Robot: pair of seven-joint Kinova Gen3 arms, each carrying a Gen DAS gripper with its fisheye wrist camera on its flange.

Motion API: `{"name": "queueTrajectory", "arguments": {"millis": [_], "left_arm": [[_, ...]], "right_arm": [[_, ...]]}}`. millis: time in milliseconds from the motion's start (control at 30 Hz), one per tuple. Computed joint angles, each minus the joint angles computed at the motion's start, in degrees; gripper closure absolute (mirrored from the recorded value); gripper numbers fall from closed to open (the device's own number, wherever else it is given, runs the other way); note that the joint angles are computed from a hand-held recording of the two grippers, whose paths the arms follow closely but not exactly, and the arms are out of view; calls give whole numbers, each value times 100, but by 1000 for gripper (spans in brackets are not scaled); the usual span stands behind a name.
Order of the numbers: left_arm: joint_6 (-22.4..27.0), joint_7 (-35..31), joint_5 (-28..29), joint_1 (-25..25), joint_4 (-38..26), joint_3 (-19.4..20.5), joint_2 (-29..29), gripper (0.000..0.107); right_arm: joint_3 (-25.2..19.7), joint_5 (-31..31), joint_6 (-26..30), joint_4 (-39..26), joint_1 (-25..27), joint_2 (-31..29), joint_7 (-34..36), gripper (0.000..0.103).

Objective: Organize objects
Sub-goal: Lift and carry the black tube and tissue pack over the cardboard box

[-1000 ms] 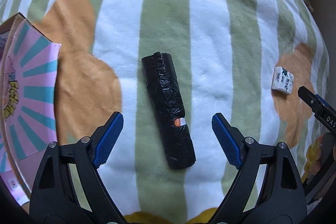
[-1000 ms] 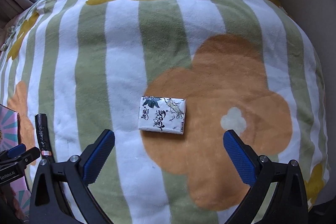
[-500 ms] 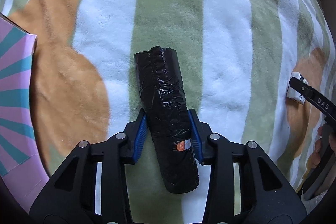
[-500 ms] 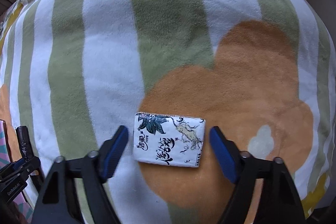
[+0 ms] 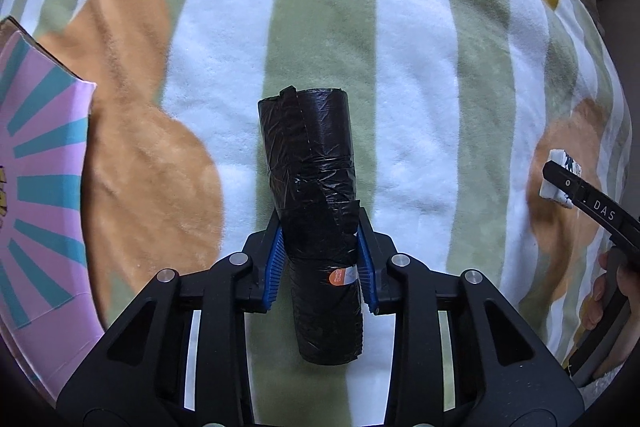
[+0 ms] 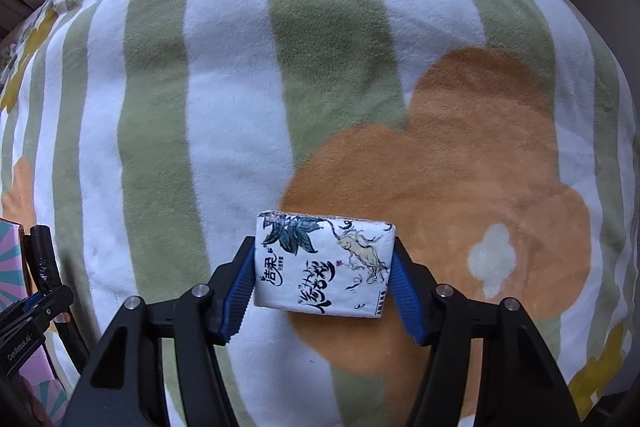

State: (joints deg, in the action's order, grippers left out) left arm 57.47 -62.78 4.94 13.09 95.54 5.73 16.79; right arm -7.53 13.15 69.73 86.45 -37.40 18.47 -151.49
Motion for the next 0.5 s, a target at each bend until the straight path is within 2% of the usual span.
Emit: {"name": "queueTrajectory", "arguments": {"millis": [200,267,500], "left_arm": [[11,-28,-77,-10,24,13,-574,79],[134,-63,-157,-30,-197,52,-657,79],[625,-60,-397,-19,-394,65,-1396,79]], "right_arm": [[-114,251,352,-225,-299,-396,-313,45],[-189,341,537,-378,-408,-530,-437,45],[-437,711,1373,-1474,-925,-460,-541,45]]}}
